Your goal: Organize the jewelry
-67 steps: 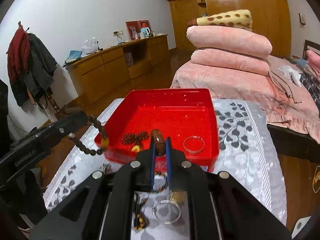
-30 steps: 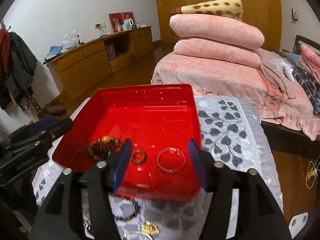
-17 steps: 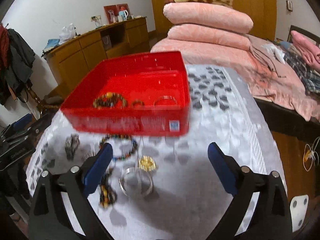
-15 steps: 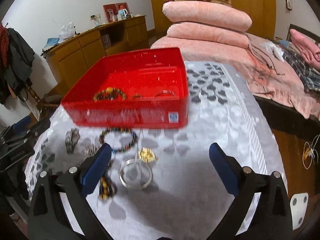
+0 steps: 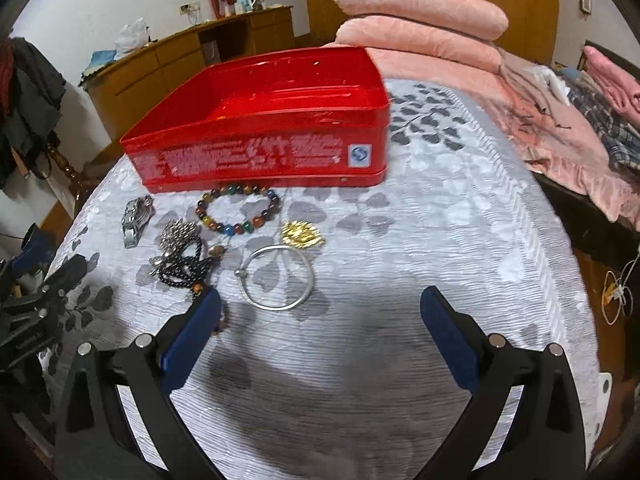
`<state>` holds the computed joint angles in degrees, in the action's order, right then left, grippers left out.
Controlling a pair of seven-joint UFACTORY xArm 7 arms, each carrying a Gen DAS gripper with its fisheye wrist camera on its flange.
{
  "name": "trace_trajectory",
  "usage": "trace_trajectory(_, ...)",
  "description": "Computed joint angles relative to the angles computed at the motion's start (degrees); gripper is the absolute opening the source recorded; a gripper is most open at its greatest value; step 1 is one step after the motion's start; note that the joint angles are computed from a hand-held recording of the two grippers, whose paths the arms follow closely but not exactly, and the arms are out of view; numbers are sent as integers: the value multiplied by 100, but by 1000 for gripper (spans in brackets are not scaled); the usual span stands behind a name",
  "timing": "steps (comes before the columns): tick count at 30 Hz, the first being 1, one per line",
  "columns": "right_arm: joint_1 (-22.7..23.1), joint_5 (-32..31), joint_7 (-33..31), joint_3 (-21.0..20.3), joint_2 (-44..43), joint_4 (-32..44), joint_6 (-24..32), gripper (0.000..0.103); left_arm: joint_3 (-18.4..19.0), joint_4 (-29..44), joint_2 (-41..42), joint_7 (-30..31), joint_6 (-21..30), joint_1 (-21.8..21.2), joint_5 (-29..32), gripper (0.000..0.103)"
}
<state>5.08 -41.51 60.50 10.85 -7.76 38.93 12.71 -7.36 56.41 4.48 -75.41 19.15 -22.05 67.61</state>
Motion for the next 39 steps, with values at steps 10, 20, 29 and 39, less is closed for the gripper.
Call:
trace_trajectory(10, 185, -343, 220, -126, 297, 251, 140, 88, 60, 75, 164, 246, -223, -29, -261, 97)
trace_trajectory(20, 440, -51, -125, -287, 559, 522, 359, 78, 192, 129, 283, 696, -442, -88, -766, 97)
trace_trajectory(29, 691, -155, -142, -398, 784, 792, 673, 78, 278, 122, 345, 1081, -539, -133, -1216, 97)
trace_trajectory(39, 645, 32, -299, -445, 545, 555, 479, 48, 324, 189, 443, 1556, -741, -101, -1790, 97)
